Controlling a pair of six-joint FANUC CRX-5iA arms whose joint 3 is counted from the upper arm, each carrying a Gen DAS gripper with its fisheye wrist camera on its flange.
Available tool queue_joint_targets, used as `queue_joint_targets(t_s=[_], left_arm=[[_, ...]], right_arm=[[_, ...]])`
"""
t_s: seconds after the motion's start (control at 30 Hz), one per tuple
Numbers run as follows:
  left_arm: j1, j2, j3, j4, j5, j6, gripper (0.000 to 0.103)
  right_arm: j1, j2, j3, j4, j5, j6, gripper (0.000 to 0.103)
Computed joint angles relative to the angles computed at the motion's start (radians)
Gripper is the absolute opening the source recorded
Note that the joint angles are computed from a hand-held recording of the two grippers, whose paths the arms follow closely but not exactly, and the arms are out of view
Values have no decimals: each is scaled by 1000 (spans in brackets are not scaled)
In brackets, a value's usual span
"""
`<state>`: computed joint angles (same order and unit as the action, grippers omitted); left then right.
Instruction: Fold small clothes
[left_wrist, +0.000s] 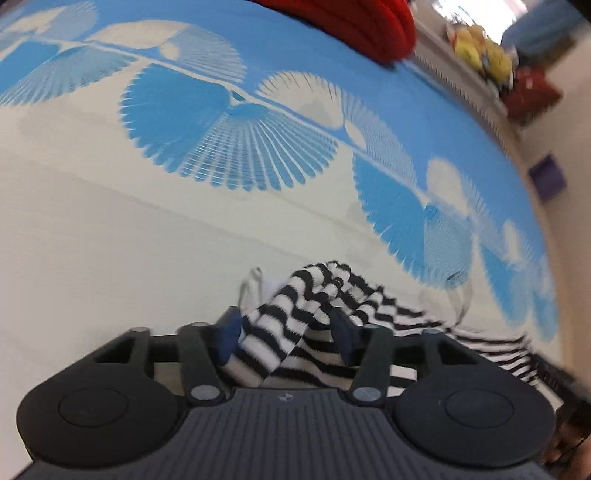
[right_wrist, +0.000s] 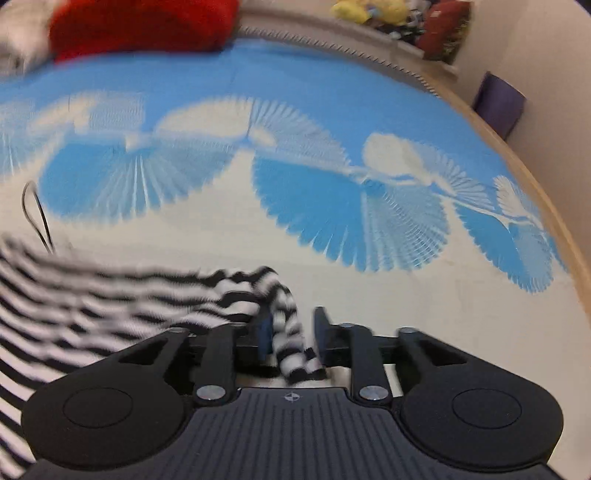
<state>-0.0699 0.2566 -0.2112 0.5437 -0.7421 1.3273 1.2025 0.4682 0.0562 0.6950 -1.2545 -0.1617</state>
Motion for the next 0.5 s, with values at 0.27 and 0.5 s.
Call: queue_joint_targets(t_s=[0.27, 0.5], left_arm=[[101, -107, -70, -1, -191, -158, 58], [146, -153, -102, -168, -315, -238, 58]], right_arm=[[94, -271, -244, -87, 122, -210, 48], [166, -350, -279, -304, 169, -89, 53]])
